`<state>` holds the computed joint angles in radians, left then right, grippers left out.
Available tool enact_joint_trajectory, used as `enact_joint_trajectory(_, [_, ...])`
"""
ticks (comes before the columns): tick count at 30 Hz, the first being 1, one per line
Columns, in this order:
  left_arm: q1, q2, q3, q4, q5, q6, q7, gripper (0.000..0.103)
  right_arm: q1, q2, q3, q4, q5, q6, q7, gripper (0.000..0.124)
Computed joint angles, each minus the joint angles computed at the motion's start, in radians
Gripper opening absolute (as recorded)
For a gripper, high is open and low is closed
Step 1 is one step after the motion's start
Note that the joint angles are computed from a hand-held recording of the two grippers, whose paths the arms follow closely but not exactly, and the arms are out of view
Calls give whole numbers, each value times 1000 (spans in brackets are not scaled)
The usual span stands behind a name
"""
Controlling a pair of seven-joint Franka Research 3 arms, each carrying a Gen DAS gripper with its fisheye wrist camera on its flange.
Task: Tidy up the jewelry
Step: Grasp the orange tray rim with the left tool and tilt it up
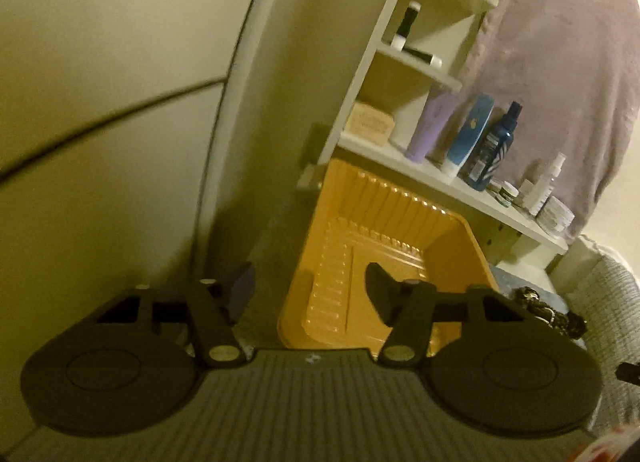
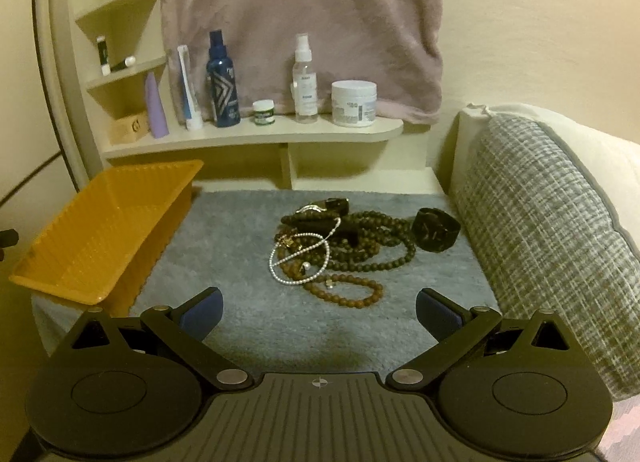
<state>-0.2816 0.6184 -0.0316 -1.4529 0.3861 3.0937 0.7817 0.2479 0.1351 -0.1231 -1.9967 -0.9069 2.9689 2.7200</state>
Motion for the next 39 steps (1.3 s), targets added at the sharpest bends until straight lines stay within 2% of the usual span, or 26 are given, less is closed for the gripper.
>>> enact_joint_trajectory(1, [24, 18, -34, 14, -7, -10, 27, 50, -1, 8, 4, 8, 13, -9, -15, 102])
enact_joint_trajectory(3, [49, 47, -67, 38, -25, -15, 56, 46, -1, 23, 10, 23, 47, -28, -50, 102])
enact_joint_trajectory(5, [72, 73, -102, 56, -48, -17, 86, 33, 5, 33, 8, 33, 72, -43, -73, 102])
enact_joint_trajectory(7, [107, 98, -155, 71, -77, -10, 128, 30, 14, 43, 5, 44, 92, -58, -91, 102])
enact_joint_trajectory(12, [143, 132, -213, 89, -139, -4, 181, 24, 30, 70, 0, 69, 146, -84, -151, 102])
enact_joint_trajectory(19, [142, 147, -228, 116, -195, -28, 211, 9, 57, 100, -20, 95, 195, -91, -196, 102])
enact_joint_trajectory(26, [85, 126, -158, 136, -183, -86, 201, 8, 75, 109, -43, 98, 221, -78, -213, 102])
enact_joint_trajectory(29, [29, 105, -84, 134, -149, -107, 151, 6, 80, 108, -55, 92, 218, -68, -202, 102])
enact_joint_trajectory(33, [-77, 67, 49, 124, -37, -142, 35, 4, 84, 108, -71, 84, 205, -53, -172, 102])
enact_joint_trajectory(37, [-143, 62, 114, 159, 85, -193, -45, 5, 84, 112, -86, 78, 197, -36, -146, 102])
enact_joint_trajectory(39, [-153, 70, 114, 193, 131, -225, -53, 5, 85, 115, -97, 75, 185, -23, -128, 102])
